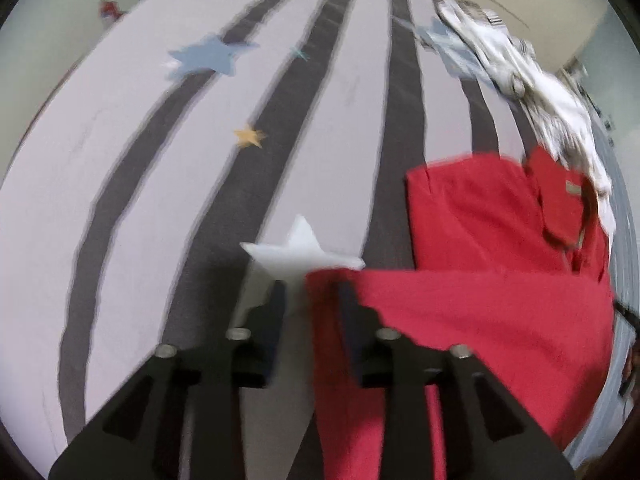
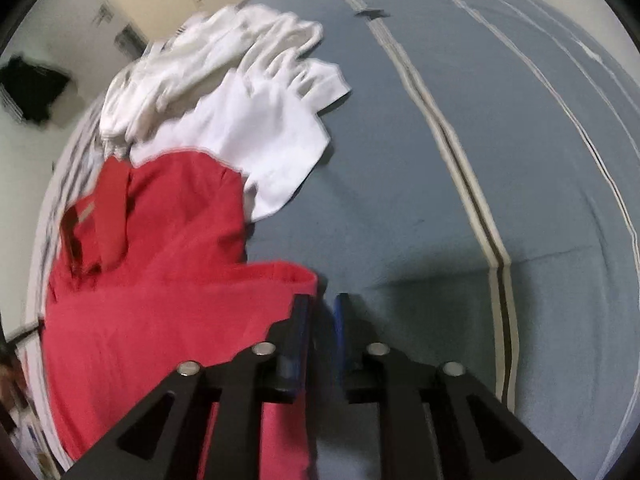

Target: Fold clothes

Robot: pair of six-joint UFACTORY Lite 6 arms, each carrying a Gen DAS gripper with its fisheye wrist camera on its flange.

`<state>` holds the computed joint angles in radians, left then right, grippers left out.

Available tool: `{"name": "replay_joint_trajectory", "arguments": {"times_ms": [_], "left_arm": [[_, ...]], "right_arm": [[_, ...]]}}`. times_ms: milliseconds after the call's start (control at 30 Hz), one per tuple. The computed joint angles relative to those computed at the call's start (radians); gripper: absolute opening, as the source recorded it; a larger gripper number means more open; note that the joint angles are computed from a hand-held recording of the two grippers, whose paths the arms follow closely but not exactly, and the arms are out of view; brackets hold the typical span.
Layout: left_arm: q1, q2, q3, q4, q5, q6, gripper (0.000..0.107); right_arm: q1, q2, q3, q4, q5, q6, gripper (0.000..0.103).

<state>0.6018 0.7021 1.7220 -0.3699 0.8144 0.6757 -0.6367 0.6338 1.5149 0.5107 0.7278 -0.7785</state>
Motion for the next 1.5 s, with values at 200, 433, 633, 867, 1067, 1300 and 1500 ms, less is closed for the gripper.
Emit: {"name": "replay_joint_trajectory", "arguments": {"times_ms": [200,433,633,867,1067,1300,1500], "left_arm": [[0.175,-0.264,-0.256,-0.196,0.074,0.206,0.067],[0.425,-0.660,-0.766,-0.095,0.163,0.562,0.067],[0.586,-0.789,-0.957,-0.019,0.185,0.704,0.064],[0.584,-0.910,-1.118,-0.003,0.116,0.801,0.025],[0.596,-0.934,-1.129,-0.008,0.126,0.855,0.007],[0.679,-0.784,-0.919,0.009,0.142,0.910,0.001],[0.727,-0.707,-0.872,0.041,0.124,0.875,0.001]], "right_arm": [[-0.069,-0.223,-0.199,0.065,0.039,-0.143,0.030],[-0.211,-0.602,-0.645,0.007,0.119,-0.329,0.030],[-0.368,-0.765,-0.876,-0.105,0.150,-0.428,0.030],[-0.425,-0.794,-0.955,-0.091,0.123,-0.509,0.030],[-0.393,-0.803,-0.995,-0.096,0.060,-0.513,0.015],[-0.426,-0.829,-0.966,-0.114,0.077,-0.525,0.003],[-0.454,-0.812,-0.962,-0.117,0.066,-0.530,0.004]]}}
